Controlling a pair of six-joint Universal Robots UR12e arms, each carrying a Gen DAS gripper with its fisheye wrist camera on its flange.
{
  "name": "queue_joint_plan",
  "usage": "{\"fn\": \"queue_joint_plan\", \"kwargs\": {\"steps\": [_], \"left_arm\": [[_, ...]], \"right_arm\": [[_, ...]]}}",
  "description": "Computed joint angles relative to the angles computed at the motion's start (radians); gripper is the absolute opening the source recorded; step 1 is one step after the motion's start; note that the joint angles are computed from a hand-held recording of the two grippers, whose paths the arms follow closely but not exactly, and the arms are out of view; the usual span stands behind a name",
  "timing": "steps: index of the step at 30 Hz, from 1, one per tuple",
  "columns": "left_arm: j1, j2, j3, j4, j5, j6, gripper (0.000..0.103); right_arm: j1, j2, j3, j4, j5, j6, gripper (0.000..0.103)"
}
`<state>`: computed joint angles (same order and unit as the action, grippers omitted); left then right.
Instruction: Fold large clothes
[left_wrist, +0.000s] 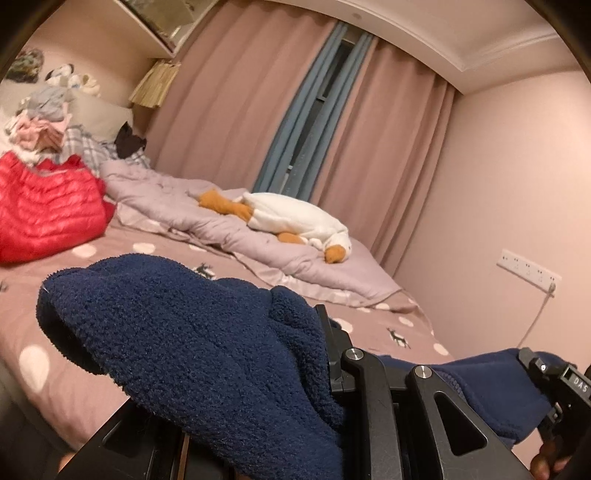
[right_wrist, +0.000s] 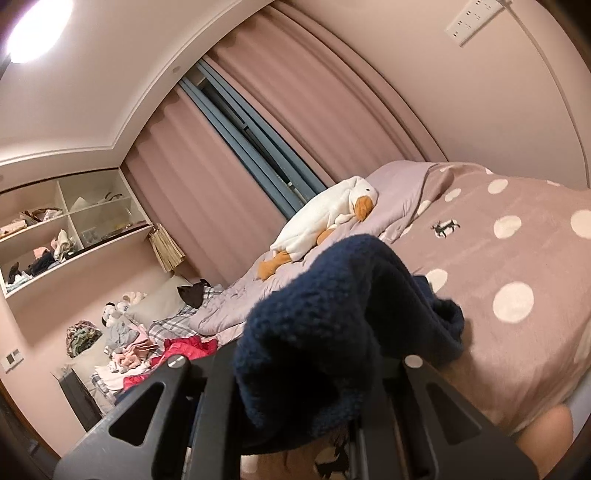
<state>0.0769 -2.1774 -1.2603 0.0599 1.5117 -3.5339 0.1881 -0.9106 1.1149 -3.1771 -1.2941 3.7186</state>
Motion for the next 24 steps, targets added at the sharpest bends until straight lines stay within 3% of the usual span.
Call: {"fn": "queue_joint_plan", "kwargs": {"steps": [4,7,11,14,16,20,24], "left_arm": [[0.006,-0.057,0.127,-0.122,-0.031,0.03,0.021],[-0.003,-0.117,0.245,-0.221,-0.009,0.078,0.021],[-0.014,-0.199,0.394,-0.336,0.037,0.131,0.021],[-0.005,-0.241,0.458,-0.392,0.016,0.089,0.021],[0.003,-0.261,0.479,-0.409,-0.008,0.064,0.021],[-0.003,-0.287,0.518,-0.486,0.008,0.096,0.021],[-0.008,-0.305,0.542,-0.529,0.031,0.127,0.022]], "right_arm": [[0.004,0.051,-0.112,0.127,-0.045,-0.066,0.013],[0.008,0.101,-0.221,0.242,-0.091,-0.12,0.013],[-0.001,0.221,-0.473,0.462,-0.075,-0.174,0.014],[-0.008,0.311,-0.638,0.574,-0.053,-0.197,0.014],[-0.015,0.359,-0.707,0.601,-0.023,-0.185,0.014],[-0.014,0.379,-0.699,0.575,-0.042,-0.181,0.014],[-0.016,0.432,-0.792,0.674,-0.04,-0.164,0.014]]}}
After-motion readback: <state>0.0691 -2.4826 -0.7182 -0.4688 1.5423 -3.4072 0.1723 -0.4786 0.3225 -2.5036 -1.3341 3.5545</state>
